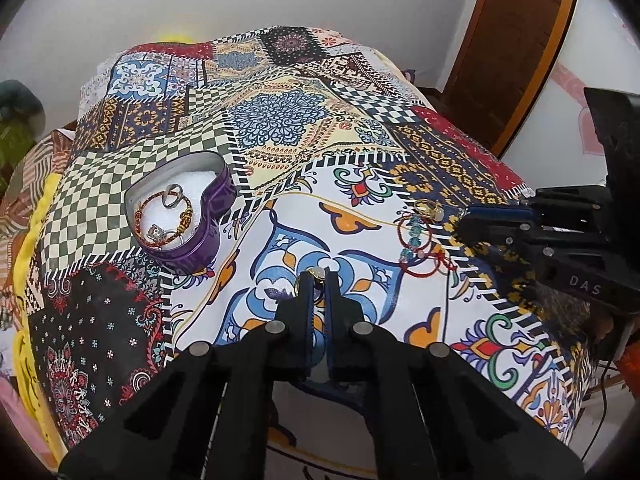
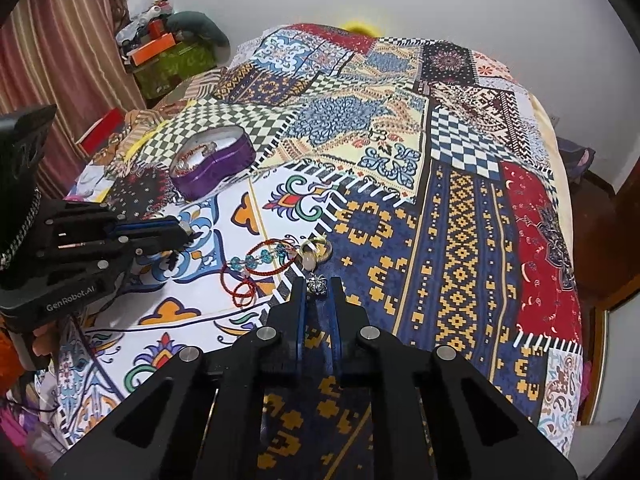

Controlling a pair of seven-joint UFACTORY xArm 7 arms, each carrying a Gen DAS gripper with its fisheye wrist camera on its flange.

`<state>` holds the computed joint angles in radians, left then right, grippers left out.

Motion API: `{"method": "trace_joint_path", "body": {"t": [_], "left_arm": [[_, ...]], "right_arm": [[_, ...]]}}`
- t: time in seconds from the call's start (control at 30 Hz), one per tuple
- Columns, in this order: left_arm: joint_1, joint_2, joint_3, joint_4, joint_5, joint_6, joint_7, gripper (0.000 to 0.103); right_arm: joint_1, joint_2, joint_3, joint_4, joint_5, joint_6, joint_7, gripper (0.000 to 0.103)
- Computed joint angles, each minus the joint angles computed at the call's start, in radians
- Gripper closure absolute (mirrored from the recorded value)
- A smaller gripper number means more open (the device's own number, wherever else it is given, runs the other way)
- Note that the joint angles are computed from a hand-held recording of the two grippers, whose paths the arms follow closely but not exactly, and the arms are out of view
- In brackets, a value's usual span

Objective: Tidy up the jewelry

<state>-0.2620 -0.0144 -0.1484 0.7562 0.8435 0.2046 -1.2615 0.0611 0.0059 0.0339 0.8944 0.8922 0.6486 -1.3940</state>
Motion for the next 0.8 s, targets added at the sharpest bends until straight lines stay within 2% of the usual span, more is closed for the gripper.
{"method": "trace_joint_path", "body": {"t": [0.27, 0.33, 0.8], "left_arm": [[0.015, -0.050, -0.019, -0.041, 0.016, -0.014, -0.033, 0.100], [0.025, -0.070, -0.032, -0.053, 0.024, -0.015, -0.044, 0.103], [0.117, -0.183, -0.125, -0.125, 0.001, -0.022, -0.066, 0.103]], "right_arm": [[0.004, -0.054, -0.019, -0.008, 0.054, 0.016, -0.026, 0.094], [0.005, -0.062, -0.025, -0.004, 0.064, 0.028, -0.026, 0.094], [0.019, -0.118, -0.051, -0.014, 0.121, 0.074, -0.052, 0.096]]}}
